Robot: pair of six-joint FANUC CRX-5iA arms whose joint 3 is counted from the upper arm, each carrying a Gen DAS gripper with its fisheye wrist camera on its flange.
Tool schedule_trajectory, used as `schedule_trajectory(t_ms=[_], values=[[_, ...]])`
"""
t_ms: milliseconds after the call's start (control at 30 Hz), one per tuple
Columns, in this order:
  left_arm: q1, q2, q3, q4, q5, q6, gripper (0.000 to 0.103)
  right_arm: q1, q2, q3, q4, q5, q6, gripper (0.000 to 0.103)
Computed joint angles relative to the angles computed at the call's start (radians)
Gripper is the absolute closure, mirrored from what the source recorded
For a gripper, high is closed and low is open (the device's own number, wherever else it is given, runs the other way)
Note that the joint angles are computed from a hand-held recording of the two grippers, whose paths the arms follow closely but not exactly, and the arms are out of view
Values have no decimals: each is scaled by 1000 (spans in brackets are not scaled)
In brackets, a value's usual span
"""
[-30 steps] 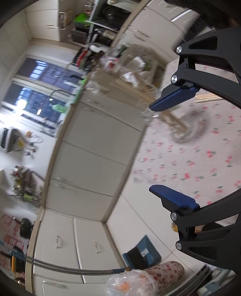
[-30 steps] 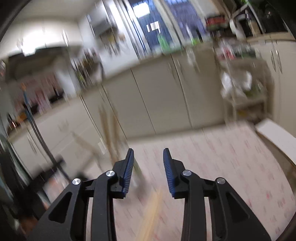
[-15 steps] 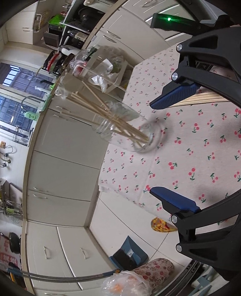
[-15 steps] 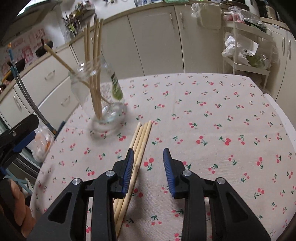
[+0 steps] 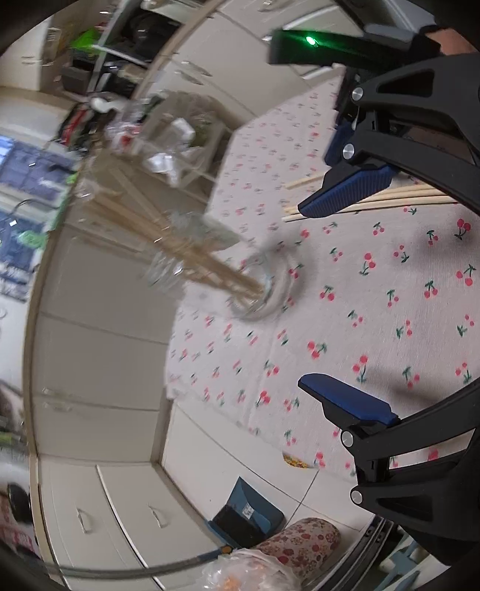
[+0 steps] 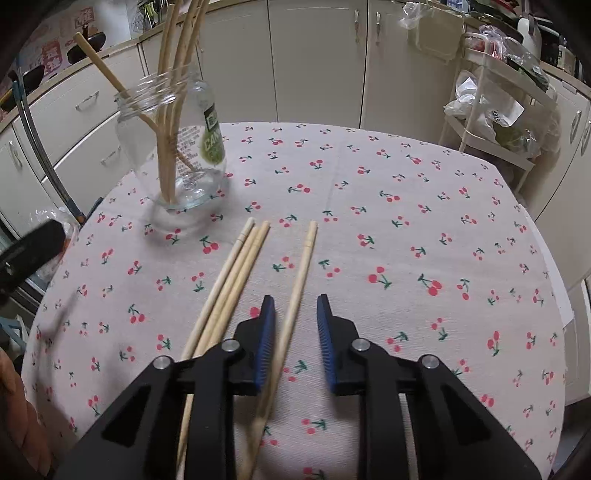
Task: Organize utensils
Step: 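Grasp one wooden stick from the pile with each tool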
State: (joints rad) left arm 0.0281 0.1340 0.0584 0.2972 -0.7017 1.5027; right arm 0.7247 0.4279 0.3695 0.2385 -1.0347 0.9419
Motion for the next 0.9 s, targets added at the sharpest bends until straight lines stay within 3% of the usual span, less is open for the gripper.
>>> schedule_trajectory(t_ms=[200,633,900], values=[[-80,106,173,-165,-121,51,21,-25,-40,-38,-44,14,30,88],[-160,274,420,-332,-321,141,21,-93,-98,-82,-220,96,95,91],[-181,319,492,-385,-371,178,24,-98,-103,-87,-242,103,108,91]])
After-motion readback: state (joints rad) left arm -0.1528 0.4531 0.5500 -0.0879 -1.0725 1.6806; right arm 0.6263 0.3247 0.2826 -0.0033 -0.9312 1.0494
